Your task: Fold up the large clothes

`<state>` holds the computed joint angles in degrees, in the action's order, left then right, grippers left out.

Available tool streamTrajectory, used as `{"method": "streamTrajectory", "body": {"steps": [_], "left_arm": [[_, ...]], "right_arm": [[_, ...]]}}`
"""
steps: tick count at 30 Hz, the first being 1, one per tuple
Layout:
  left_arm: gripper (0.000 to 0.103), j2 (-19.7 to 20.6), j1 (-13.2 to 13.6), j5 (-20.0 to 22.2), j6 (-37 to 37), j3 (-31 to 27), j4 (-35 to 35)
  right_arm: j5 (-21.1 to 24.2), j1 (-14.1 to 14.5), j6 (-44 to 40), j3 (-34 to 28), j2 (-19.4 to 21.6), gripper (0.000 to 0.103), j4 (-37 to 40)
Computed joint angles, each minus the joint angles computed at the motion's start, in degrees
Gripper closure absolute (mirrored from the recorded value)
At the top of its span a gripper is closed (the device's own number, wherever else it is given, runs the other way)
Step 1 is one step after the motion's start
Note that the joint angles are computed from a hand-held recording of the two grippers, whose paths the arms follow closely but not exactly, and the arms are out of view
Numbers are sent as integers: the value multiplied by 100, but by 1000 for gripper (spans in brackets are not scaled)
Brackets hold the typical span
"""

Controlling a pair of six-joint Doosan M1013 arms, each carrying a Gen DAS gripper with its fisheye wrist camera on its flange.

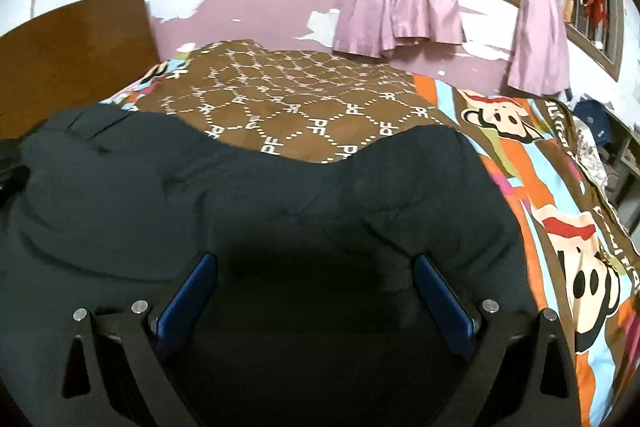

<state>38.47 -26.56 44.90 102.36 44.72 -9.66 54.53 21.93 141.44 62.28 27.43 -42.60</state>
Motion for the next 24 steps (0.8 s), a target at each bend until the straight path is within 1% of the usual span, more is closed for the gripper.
{"method": "streamTrajectory", "body": {"steps": [3,6,9,10,12,15,18,21,24], "left_arm": [[1,12,8,-13,-477,-45,280],[1,221,97,426,-608,-409,14],[1,497,154,989,-577,-890,-237],[1,562,166,1116,-587,-1002,-283],[1,630,177,1241,-620,-1118,-339],[1,649,182,1301,-650,-1151,-365],[1,610,181,1227,-624,-1068,-370],[1,574,184,1143,-614,-978,-413],[1,591,192,1160,-607,-992,-464]], "right_arm": [[-53,-91,-127,-24,33,3,357],[-125,-192,-363,-85,75,1,834],[-58,-262,-520,-174,127,0,1164],[-9,-278,-576,-210,150,0,1252],[79,-285,-622,-263,182,0,1330],[256,-263,-700,-347,232,0,1378],[412,-264,-799,-454,299,0,1436],[466,-262,-835,-483,326,0,1447],[455,-264,-834,-458,316,0,1446]]}}
